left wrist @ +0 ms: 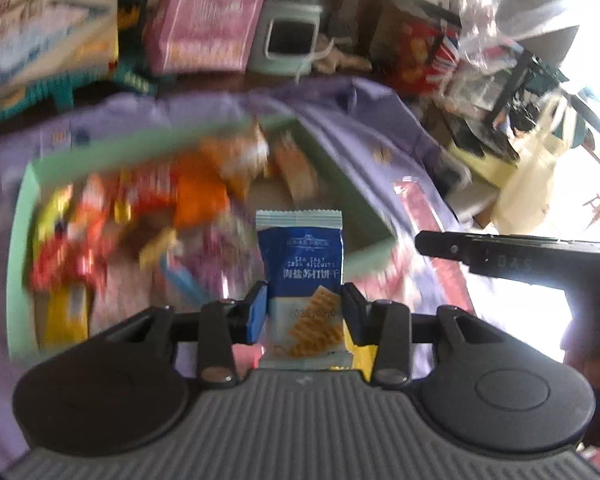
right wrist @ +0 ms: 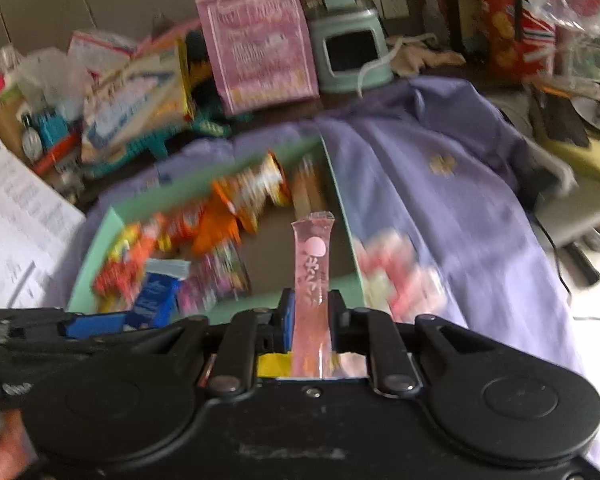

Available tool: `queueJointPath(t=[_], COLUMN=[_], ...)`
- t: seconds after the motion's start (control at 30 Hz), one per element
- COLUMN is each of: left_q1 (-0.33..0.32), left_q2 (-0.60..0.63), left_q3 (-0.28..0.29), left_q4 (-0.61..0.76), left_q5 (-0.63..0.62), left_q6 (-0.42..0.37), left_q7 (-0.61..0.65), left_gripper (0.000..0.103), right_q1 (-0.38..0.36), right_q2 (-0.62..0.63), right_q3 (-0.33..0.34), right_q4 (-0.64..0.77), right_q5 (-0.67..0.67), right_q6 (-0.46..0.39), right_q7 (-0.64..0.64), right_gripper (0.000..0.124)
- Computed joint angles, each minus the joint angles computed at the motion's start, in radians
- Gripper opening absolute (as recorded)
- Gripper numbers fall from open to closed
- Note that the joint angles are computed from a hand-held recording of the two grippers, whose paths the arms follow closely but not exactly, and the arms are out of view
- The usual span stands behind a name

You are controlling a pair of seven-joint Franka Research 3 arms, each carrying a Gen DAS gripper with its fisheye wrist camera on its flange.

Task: Organize snacks
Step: 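Carry the cracker pack and stick candy into the green box and open both tools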

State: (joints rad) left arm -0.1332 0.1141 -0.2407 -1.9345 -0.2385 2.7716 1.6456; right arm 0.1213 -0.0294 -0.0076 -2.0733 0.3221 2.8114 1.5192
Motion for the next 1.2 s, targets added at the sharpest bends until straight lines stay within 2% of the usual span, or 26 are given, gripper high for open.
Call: queueJointPath(t=[0.13, 0.23, 0.33, 0.47, 0.6, 0.63, 0.7, 0.73, 0.77, 0.83, 0.9, 0.97, 1.2], left_q1=[-0.036, -0.032, -0.026, -0.018, -0.025, -0.026, -0.032, -0.035, -0.04, -0.057, -0.053, -0.052, -0.031], left_q2=[0.149, 0.244, 0.322, 0.383, 0.421, 0.425, 0.427, 0.427, 0.423, 0.406, 0.399, 0.386, 0.276], left_q3=[0.038, 0.033, 0.023, 0.013, 0.016, 0.018, 0.027, 0.03, 0.039, 0.062, 0.058, 0.058, 0.052], left_q4=[0.185, 0.304, 0.401, 0.465, 0.509, 0.515, 0.52, 0.521, 0.516, 0.494, 0.492, 0.483, 0.343], left_q5=[0.187, 0.233, 0.259, 0.278, 0.3, 0.305, 0.321, 0.329, 0.343, 0.385, 0.396, 0.405, 0.417], left_q6=[-0.013, -0.061, -0.112, -0.151, -0.182, -0.189, -0.201, -0.203, -0.196, -0.176, -0.189, -0.198, -0.15], left_q7=[-0.167, -0.228, -0.252, -0.255, -0.268, -0.273, -0.29, -0.297, -0.312, -0.352, -0.358, -0.372, -0.402], left_gripper=[0.039, 0.039, 0.039, 0.039, 0.04, 0.041, 0.062, 0.085, 0.103, 0.103, 0.103, 0.103, 0.103], right_q1=[0.001, -0.003, -0.008, -0.015, -0.022, -0.022, -0.018, -0.02, -0.019, -0.011, -0.001, 0.003, 0.005], right_q2=[0.14, 0.239, 0.321, 0.395, 0.415, 0.41, 0.397, 0.38, 0.368, 0.341, 0.322, 0.305, 0.213], right_q3=[0.002, 0.004, 0.005, 0.012, 0.018, 0.018, 0.015, 0.02, 0.021, 0.015, 0.007, 0.001, -0.003], right_q4=[0.173, 0.302, 0.404, 0.492, 0.509, 0.499, 0.478, 0.454, 0.438, 0.401, 0.38, 0.367, 0.264], right_q5=[-0.004, -0.007, -0.005, 0.006, 0.025, 0.027, 0.03, 0.042, 0.05, 0.046, 0.028, 0.013, 0.0], right_q6=[-0.019, -0.062, -0.105, -0.144, -0.156, -0.149, -0.112, -0.091, -0.069, -0.017, 0.004, -0.011, -0.029], right_q7=[-0.017, -0.038, -0.045, -0.055, -0.062, -0.063, -0.056, -0.061, -0.06, -0.052, -0.042, -0.029, 0.002], right_gripper=[0.017, 0.017, 0.017, 0.017, 0.017, 0.02, 0.032, 0.053, 0.081, 0.103, 0.103, 0.103, 0.103])
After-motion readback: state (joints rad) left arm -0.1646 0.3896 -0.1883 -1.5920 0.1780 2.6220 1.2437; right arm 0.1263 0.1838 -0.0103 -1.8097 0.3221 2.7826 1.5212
